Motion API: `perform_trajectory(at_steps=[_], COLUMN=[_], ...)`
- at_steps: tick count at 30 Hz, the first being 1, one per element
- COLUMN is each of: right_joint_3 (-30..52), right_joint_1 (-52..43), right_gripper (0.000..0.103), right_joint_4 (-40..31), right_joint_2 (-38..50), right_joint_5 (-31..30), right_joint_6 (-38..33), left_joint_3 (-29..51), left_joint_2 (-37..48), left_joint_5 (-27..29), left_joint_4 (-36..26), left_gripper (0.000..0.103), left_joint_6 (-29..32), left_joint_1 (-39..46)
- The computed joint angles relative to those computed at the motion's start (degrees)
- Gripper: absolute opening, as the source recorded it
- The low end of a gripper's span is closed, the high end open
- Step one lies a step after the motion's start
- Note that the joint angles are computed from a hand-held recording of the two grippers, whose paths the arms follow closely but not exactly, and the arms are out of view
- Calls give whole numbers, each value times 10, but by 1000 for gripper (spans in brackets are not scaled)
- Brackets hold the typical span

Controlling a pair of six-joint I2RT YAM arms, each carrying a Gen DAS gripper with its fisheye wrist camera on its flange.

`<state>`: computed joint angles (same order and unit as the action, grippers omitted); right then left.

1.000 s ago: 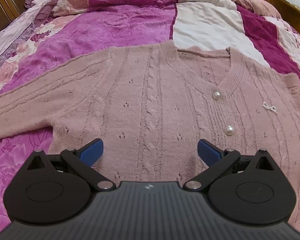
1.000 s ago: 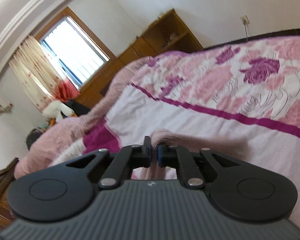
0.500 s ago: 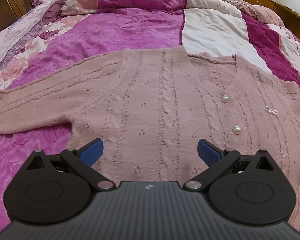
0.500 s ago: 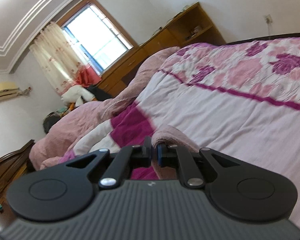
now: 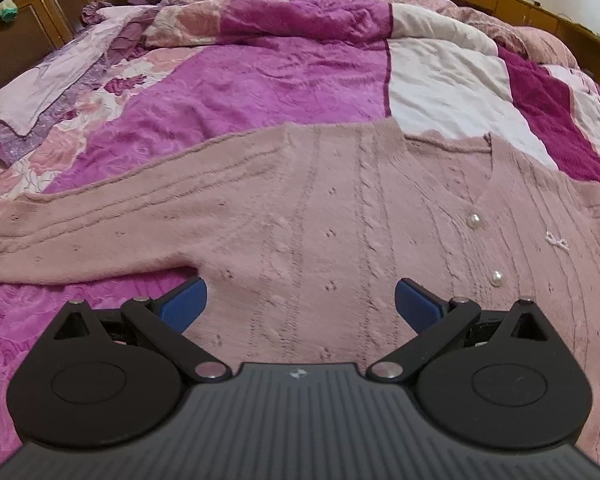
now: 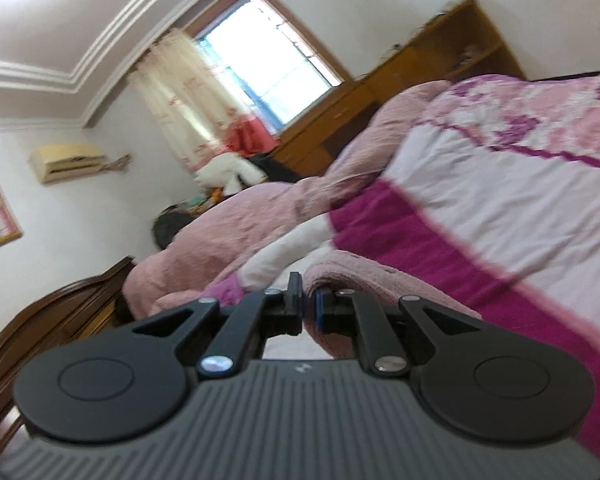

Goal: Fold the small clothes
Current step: 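Carry the held sleeve across the cardigan body and open the right gripper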

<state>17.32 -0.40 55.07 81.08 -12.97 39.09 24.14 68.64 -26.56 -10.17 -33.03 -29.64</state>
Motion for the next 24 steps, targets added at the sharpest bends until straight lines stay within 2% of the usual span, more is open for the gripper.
perform_trajectory(at_steps=[7, 13, 20, 24], right_joint_3=[46, 93, 186, 237], right_joint_1=[174, 304, 402, 432], right_gripper=[9, 9, 9, 12], right_joint_4=[-3, 17, -35, -70], right_joint_2=[40, 146, 289, 353], right_joint_5=[96, 166, 199, 191], right_joint_6=[10, 8, 3, 5], left_joint_3=[-31, -63, -104, -117], left_joint_2=[-79, -156, -220, -222], left_joint_5=[15, 41, 111, 148], left_joint_4=[-23, -43, -45, -31], left_gripper=[103, 103, 103, 103], left_joint_6=[29, 71, 128, 165], left_joint_1=[47, 113, 225, 277])
